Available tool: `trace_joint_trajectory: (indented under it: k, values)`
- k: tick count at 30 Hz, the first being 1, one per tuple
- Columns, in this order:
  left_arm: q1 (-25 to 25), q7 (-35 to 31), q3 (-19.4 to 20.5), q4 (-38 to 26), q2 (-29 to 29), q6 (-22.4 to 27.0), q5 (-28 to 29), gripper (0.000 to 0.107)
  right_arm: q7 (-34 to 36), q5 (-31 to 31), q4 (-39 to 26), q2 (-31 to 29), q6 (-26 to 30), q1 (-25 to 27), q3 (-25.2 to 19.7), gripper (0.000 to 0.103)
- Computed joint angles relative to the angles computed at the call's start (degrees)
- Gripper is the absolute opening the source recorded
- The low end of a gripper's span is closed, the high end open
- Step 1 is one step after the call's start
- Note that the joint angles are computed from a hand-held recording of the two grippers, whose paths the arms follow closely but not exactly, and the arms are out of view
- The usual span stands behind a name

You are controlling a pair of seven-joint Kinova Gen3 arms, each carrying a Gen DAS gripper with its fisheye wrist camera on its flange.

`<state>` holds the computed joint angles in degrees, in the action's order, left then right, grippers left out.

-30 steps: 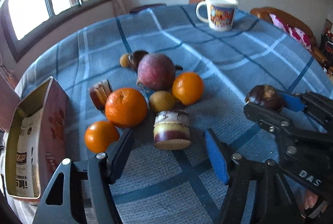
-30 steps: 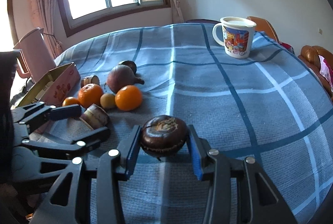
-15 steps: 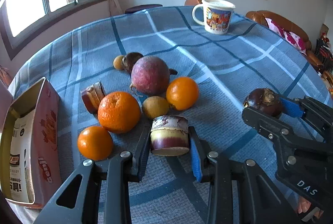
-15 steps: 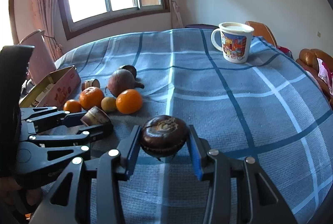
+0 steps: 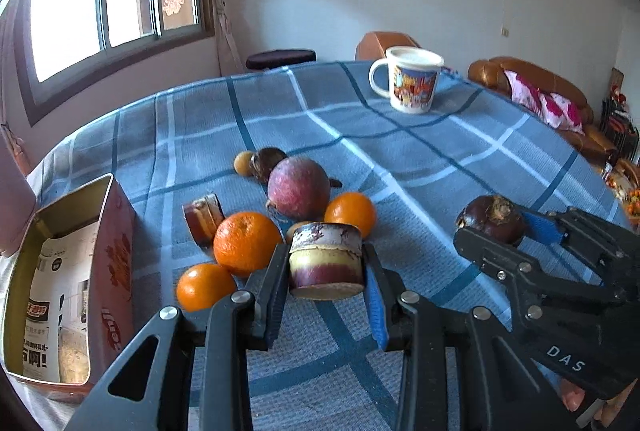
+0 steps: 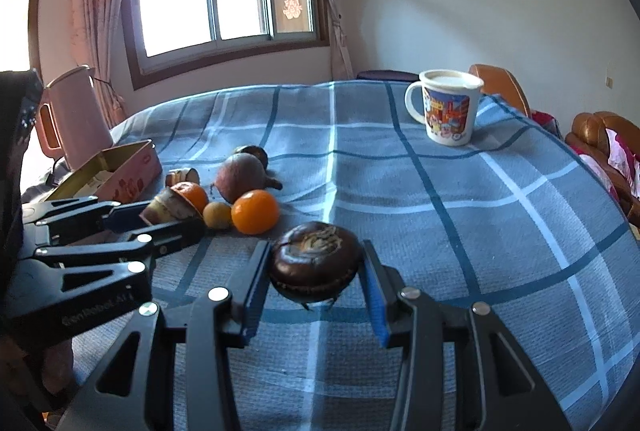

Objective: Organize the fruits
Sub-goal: 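Carry the mangosteen in the right tool while the left tool carries the jar over the tin tray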

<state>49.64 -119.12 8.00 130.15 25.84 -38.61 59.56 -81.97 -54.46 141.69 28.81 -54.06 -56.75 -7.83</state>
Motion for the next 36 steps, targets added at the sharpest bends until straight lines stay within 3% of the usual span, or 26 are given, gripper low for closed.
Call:
trace_joint_trajectory:
  k: [9, 13, 36]
  values:
    - [1.24, 5.94, 0.87, 2.87, -0.06, -6.18, -3.2, 0.036, -1.19, -0.3, 1.31, 1.14, -4.54, -1.63, -0.48, 0.046]
    - [3.77, 4.56, 1.01, 3.27, 0.6, -10.69, -0.18, 0.036, -0.97, -0.64, 1.73, 1.59, -6.38, -2.57, -0.64, 0.046]
    - [1.29, 5.97, 2.7, 9.16, -4.0, -16.67, 5.79, 0.036, 21.09, -6.64, -9.25, -1.6, 0.76, -2.52, -1.43, 0.046]
